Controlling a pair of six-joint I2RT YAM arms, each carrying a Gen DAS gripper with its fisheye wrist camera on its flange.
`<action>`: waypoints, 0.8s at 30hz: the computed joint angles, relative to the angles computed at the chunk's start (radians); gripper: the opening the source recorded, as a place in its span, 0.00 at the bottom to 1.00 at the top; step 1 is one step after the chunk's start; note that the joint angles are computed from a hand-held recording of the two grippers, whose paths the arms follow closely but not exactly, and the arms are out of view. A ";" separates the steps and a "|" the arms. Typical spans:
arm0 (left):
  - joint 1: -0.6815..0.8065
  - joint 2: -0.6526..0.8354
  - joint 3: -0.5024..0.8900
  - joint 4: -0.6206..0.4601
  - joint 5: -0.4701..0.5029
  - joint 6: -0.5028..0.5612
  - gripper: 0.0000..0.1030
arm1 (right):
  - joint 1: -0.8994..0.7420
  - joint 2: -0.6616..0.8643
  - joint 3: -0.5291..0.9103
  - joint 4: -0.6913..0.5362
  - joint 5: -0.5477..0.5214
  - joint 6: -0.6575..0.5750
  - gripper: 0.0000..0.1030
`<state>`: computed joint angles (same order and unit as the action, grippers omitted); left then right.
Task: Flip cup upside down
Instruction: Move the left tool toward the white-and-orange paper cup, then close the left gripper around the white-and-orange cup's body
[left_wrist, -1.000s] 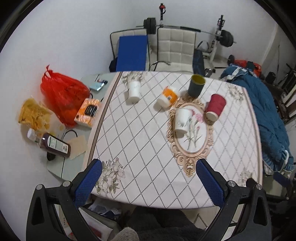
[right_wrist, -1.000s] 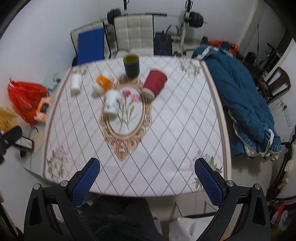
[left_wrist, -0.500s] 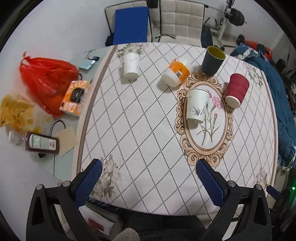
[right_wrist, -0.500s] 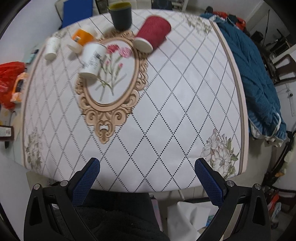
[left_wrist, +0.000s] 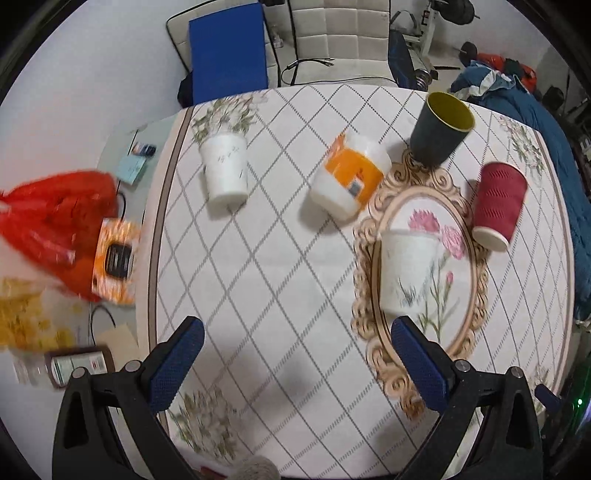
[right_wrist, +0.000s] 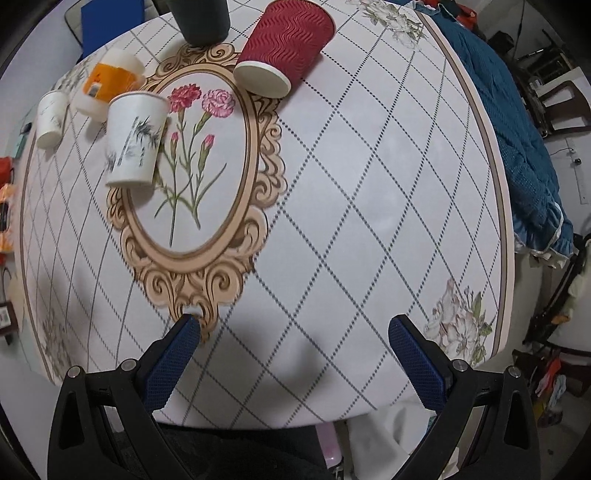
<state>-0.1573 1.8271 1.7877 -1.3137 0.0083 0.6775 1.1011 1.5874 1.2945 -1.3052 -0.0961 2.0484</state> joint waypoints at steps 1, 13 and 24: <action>-0.016 0.029 0.024 0.006 -0.006 -0.006 1.00 | -0.019 0.001 -0.009 0.005 -0.002 -0.017 1.00; -0.174 0.336 0.299 0.041 -0.069 0.027 1.00 | -0.287 0.019 -0.103 0.056 -0.028 -0.228 1.00; -0.272 0.559 0.462 0.058 -0.144 0.181 1.00 | -0.426 0.034 -0.155 0.097 -0.054 -0.351 1.00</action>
<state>-0.4297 2.3862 2.2500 -1.2554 -0.1352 0.8587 0.6753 1.6216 1.1395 -1.2079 -0.1503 1.6977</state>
